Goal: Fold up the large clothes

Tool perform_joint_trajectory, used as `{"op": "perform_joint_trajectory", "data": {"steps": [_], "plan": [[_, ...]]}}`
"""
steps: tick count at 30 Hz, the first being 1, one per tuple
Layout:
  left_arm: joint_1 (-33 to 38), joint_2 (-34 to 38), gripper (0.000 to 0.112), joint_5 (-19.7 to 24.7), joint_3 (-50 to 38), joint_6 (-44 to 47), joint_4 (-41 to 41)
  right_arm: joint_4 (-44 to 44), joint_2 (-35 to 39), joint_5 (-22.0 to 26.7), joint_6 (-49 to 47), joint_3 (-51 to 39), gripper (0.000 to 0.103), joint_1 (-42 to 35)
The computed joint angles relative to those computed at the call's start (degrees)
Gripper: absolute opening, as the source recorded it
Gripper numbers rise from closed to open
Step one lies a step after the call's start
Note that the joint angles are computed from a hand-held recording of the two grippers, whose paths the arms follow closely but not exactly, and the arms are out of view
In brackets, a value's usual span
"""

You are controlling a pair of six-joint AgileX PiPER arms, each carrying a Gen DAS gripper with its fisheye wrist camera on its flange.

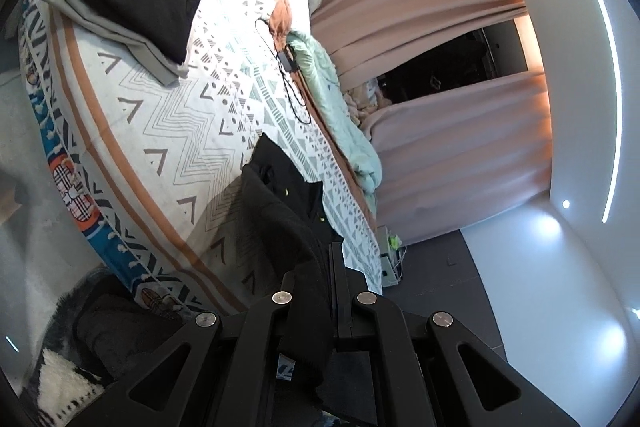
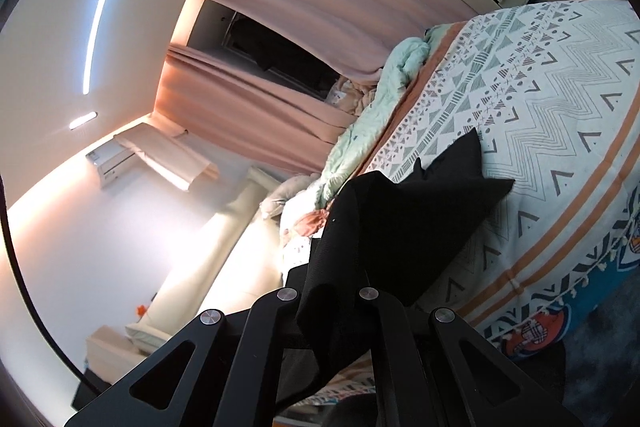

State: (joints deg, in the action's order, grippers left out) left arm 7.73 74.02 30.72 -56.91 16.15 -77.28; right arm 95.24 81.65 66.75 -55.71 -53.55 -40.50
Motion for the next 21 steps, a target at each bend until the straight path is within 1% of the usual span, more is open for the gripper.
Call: {"op": "perform_joint_trajectory", "data": {"steps": [3, 8, 12, 18, 21], "plan": [[-0.3, 1.7, 0.003, 0.0, -1.3, 1.1, -1.4, -0.4, 0.1, -0.5, -0.1, -0.4, 0.004, -0.1], [-1.0, 4.7, 0.003, -0.2, -4.9, 1.5, -2.0, -0.6, 3.2, -1.3, 1.2, -3.0, 0.004, 0.4], [-2.1, 7.8, 0.003, -0.8, -10.4, -1.0, 0.4, -0.1, 5.7, -2.9, 3.0, -6.2, 0.004, 1.5], [-4.1, 13.6, 0.003, -2.7, -20.0, -4.4, 3.6, -0.2, 9.9, -7.3, 6.5, -14.1, 0.004, 3.9], [-5.1, 18.3, 0.003, -3.3, -27.9, -10.1, 9.6, -0.7, 13.3, -9.2, 8.5, -19.8, 0.004, 5.3]]}}
